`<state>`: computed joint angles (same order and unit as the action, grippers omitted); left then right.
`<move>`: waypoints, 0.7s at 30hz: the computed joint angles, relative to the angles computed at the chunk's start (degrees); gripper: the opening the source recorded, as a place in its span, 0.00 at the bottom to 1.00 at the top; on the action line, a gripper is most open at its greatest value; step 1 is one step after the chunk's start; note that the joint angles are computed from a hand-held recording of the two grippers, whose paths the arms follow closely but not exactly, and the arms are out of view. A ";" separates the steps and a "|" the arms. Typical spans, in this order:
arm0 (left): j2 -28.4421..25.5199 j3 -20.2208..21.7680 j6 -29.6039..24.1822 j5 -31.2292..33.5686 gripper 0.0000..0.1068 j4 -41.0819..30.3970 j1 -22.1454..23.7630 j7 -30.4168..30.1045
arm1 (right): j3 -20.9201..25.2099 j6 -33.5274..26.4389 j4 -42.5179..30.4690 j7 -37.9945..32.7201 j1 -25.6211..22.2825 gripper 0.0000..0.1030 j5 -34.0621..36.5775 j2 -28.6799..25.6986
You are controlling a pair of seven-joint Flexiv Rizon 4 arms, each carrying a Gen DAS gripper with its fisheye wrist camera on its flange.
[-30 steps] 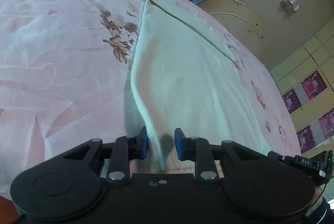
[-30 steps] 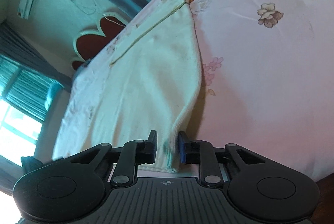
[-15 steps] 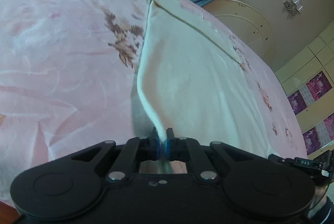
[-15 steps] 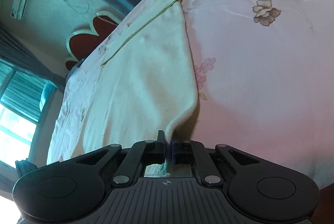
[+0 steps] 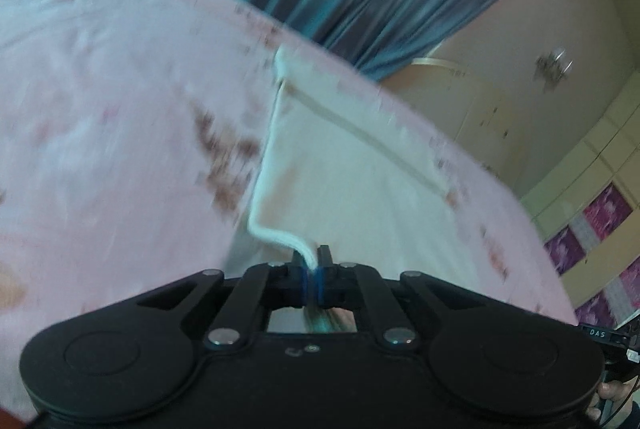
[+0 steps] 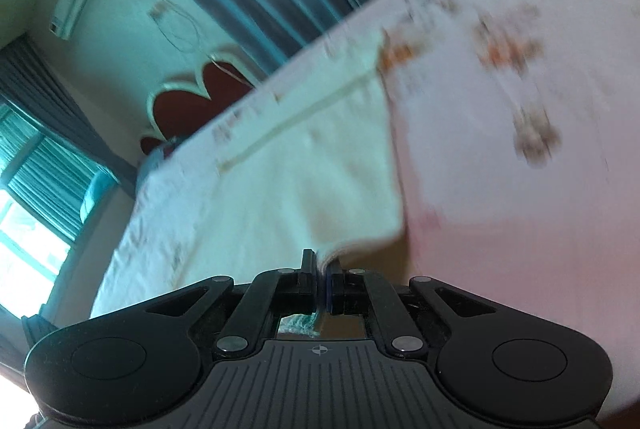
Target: Fold small clothes
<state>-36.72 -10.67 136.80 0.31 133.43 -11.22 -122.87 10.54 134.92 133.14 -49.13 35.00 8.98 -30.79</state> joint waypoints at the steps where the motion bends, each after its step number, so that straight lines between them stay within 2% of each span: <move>1: 0.43 0.12 -0.13 -0.32 0.04 -0.83 -0.20 0.35 | -0.67 -1.07 -1.09 -0.45 -0.04 0.03 -0.44 0.36; 8: -0.12 -1.13 -4.70 0.91 0.04 -10.01 2.66 2.05 | -5.94 -7.03 -10.91 -4.00 0.70 0.03 1.48 -0.48; 13: -4.66 -4.36 -12.55 2.55 0.04 -21.30 7.12 3.10 | -8.35 -15.77 -21.57 -3.25 -2.16 0.03 -2.23 -4.30; 17: -9.47 -7.93 -19.28 3.85 0.04 -30.50 10.65 5.77 | -8.84 -22.75 -32.47 0.07 -5.53 0.03 -6.87 -10.36; 21: -15.39 -11.41 -27.94 2.51 0.04 -40.96 12.62 11.20 | -5.53 -29.36 -44.52 4.55 -11.25 0.03 -12.92 -17.97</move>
